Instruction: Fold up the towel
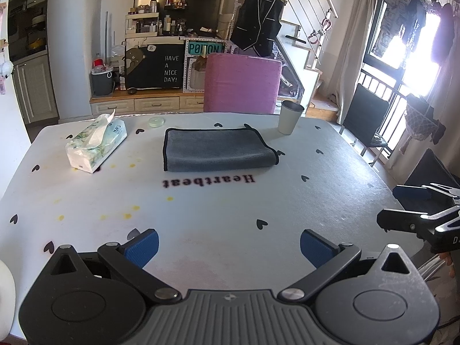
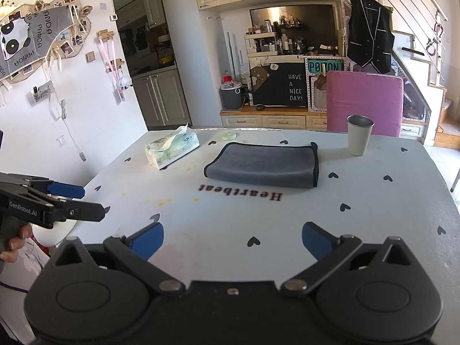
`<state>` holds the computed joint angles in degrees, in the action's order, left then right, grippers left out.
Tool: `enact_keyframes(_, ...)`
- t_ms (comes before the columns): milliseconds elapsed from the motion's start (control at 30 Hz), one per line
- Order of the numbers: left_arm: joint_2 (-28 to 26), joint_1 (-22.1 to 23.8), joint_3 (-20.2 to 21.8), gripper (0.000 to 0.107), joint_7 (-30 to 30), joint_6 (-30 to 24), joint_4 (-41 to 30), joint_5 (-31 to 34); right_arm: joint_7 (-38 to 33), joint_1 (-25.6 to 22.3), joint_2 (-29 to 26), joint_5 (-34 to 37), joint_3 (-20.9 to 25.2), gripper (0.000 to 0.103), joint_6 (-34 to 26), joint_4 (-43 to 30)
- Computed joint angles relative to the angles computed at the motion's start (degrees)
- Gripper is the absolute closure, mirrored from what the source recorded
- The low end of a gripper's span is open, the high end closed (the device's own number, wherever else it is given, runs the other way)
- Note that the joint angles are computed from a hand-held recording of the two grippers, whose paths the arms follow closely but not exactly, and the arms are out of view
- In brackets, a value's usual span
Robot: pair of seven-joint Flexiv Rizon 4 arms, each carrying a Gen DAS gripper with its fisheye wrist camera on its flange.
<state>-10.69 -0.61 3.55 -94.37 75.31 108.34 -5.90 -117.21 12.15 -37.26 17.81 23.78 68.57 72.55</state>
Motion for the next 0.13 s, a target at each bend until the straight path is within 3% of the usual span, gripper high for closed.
enact_keyframes(133, 0.08, -0.12, 0.18, 0.004, -0.21, -0.17, -0.06, 0.54, -0.23, -0.05, 0.02, 0.19, 0.15, 0.0, 0.07, 0.09)
